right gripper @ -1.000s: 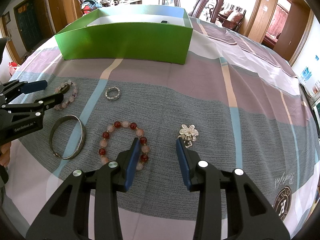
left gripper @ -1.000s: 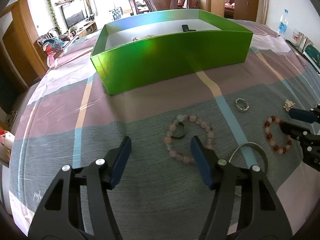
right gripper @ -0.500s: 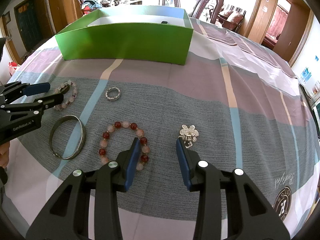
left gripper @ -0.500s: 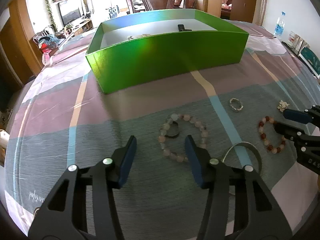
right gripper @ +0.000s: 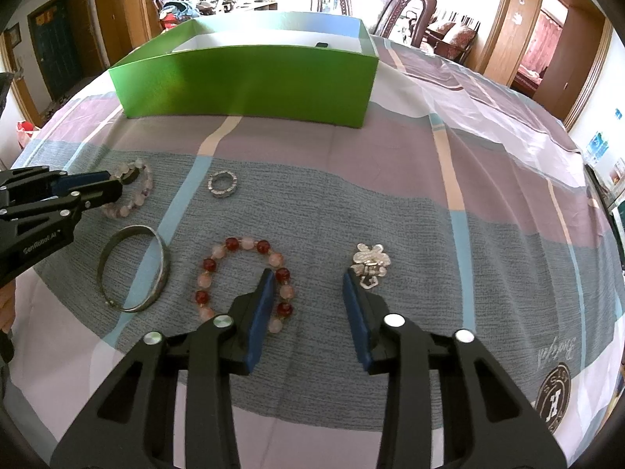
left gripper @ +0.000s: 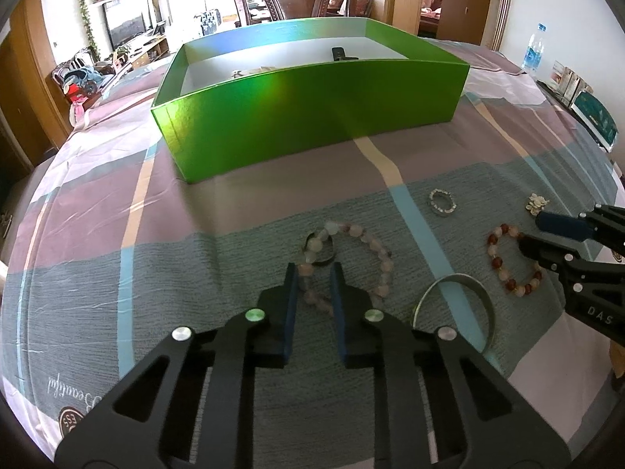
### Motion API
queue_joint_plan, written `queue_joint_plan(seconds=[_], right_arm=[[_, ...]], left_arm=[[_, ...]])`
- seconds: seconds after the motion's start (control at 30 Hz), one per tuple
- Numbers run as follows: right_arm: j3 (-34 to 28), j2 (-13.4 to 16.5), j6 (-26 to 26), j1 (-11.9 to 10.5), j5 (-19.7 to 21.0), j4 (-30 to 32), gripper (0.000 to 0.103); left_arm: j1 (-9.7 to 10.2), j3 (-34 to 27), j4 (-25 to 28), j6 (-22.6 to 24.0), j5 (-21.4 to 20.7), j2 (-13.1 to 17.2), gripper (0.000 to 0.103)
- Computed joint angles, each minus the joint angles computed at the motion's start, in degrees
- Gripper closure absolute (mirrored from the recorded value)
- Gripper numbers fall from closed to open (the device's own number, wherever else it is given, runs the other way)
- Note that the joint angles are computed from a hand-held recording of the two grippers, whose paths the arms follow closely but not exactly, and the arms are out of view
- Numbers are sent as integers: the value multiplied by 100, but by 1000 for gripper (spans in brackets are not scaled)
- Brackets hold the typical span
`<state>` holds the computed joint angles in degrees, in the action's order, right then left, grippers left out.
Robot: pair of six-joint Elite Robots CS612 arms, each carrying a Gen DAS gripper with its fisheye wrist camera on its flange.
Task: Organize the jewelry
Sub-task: 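Grasp the pink bead bracelet with the left gripper while the right grasps the red-and-white bead bracelet, then carry both bracelets into the green box and open both grippers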
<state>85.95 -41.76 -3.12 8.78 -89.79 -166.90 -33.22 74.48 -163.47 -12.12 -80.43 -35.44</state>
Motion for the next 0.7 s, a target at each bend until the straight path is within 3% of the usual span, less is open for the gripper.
queue_joint_plan(seconds=[0.13, 0.23, 0.43, 0.7], right_arm=[[-12, -5, -77, -4, 203, 56, 93], [-16, 1, -77, 2, 229, 49, 95], [91, -58, 146, -61, 514, -210, 95], [260, -267, 407, -125, 752, -713, 95]], left_arm=[[-2, 3, 4, 13, 13, -3, 89], [-12, 18, 9, 51, 16, -12, 95], [-16, 59, -23, 62, -22, -45, 95], [-44, 307, -510, 129, -22, -310, 95]])
